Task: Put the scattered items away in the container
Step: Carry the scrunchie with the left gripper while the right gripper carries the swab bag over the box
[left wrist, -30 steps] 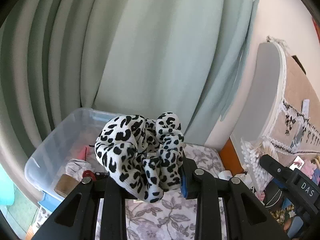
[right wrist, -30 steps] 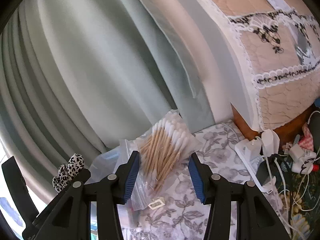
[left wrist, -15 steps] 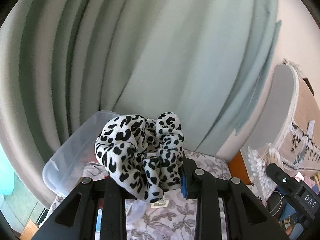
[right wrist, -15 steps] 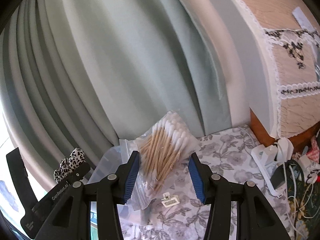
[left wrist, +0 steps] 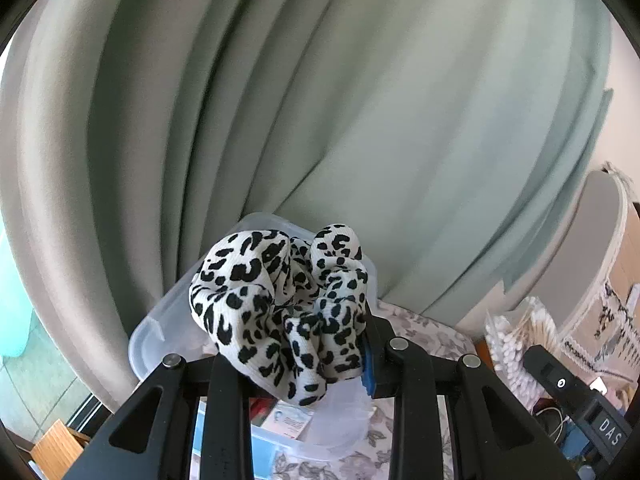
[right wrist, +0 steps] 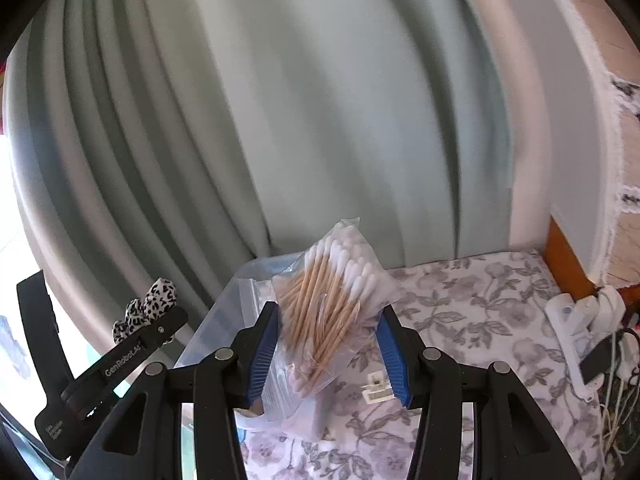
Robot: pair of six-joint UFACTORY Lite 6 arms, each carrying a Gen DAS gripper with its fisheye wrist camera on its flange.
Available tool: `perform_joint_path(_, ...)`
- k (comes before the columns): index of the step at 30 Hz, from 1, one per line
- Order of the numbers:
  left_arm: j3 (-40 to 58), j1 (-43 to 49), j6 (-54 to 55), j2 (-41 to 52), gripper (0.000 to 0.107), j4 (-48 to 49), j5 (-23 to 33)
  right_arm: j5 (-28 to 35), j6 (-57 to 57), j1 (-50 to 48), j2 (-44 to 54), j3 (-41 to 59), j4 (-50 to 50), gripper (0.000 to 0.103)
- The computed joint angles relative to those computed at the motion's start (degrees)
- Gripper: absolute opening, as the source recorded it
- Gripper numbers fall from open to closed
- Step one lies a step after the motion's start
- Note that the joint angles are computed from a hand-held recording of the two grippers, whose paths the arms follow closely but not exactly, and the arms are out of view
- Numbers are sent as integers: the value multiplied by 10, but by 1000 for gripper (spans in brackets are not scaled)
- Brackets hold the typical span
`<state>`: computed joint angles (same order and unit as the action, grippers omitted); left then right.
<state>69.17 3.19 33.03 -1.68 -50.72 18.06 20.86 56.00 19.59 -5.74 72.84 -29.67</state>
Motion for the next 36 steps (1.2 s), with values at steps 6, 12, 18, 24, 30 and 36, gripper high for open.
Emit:
perform_joint_path(6,0,41,76,15,30,-82,20,15,20,39,63,50,-25,52)
perform_joint_path(12,7,72,117,39,30,-127,44,24,4,62,122,100,-16,52)
perform_joint_path(18,15,72,123,63,30,-127,50,29,-23,75,172,134,8,52)
perform_joint_path(24,38,57,82,94,30,-85,58,32,-64,78,215,158,47,52)
perform_joint_path(30,176,72,8,195,30,-12,89,30,-104,77,243,171,85,52)
perform_joint_path(36,207,70,-24,219,34,23,100,40,-133,81,267,192,112,53)
